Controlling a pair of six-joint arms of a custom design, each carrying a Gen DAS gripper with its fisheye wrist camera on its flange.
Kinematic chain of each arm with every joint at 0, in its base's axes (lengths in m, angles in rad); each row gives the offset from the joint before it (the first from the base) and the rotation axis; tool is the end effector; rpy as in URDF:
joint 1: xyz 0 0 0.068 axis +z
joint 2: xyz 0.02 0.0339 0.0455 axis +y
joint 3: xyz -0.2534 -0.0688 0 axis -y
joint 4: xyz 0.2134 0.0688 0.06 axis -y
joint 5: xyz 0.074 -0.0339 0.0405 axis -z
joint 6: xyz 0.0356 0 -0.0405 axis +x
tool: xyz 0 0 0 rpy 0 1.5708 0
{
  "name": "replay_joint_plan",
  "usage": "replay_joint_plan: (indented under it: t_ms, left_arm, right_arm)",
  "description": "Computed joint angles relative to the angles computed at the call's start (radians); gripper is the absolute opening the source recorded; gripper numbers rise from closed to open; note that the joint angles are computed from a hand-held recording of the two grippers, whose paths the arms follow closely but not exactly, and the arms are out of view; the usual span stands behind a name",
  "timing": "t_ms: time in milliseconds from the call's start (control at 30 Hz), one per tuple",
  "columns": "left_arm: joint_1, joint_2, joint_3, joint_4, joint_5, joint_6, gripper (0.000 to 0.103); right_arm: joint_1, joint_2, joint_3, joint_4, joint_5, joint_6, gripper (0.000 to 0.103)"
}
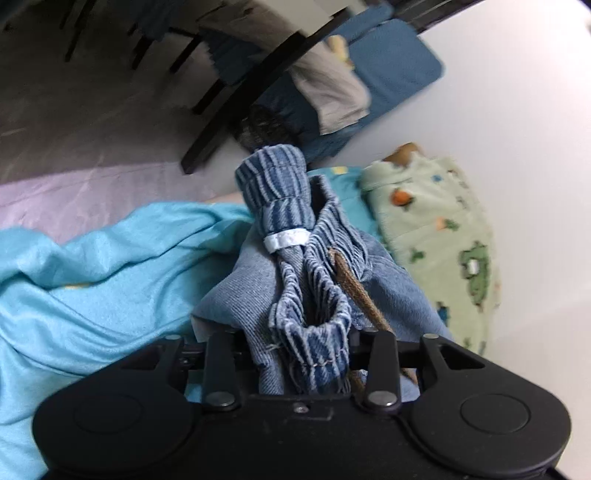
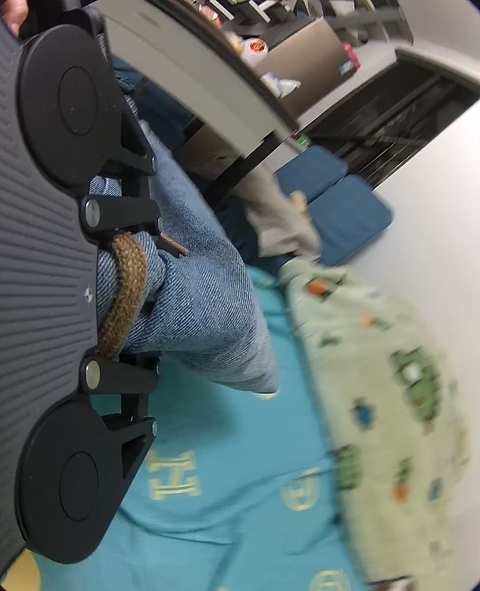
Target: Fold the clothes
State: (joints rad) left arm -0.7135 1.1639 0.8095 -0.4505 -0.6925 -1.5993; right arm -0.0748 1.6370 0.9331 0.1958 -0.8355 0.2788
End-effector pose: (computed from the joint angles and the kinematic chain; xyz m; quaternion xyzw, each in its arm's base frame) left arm 0.1744 -0.1209 0.2553 -0.4885 0.7340 -0.1950 0.4297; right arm 0.3249 0.0021 0.2264 -0.0638 0.8119 0.3951 0.4251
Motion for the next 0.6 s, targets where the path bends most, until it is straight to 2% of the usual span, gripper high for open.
replay_joint_plan:
  t_ms: [133,267,400,600]
  left_arm:
    - [-0.113,-0.029,0.112,-0.126,-0.099,-0.013,0.034]
    - [-0.209,0.012,0.279,-0.221,-0.157,-0.004,0.034]
    - [-0.281,0.113,0.434,-0.202,-0.173,0.064,0.035]
    - [-0.344,0.339,0.659,-0.088,-0.105,0.194,0.035]
  right_arm:
    - [-0.046,-0.178,0.012,-0.081,-0.040,0.008,0.041]
    - [-0.148,-0.296,0.062,-0.175,-0.110,0.016,0.041]
    - [-0.309,-0.339,0.161,-0.291,-0.201,0.006,0.041]
    - [-0.629,-0.301,0.290,-0.391,-0.369,-0.053,0.041]
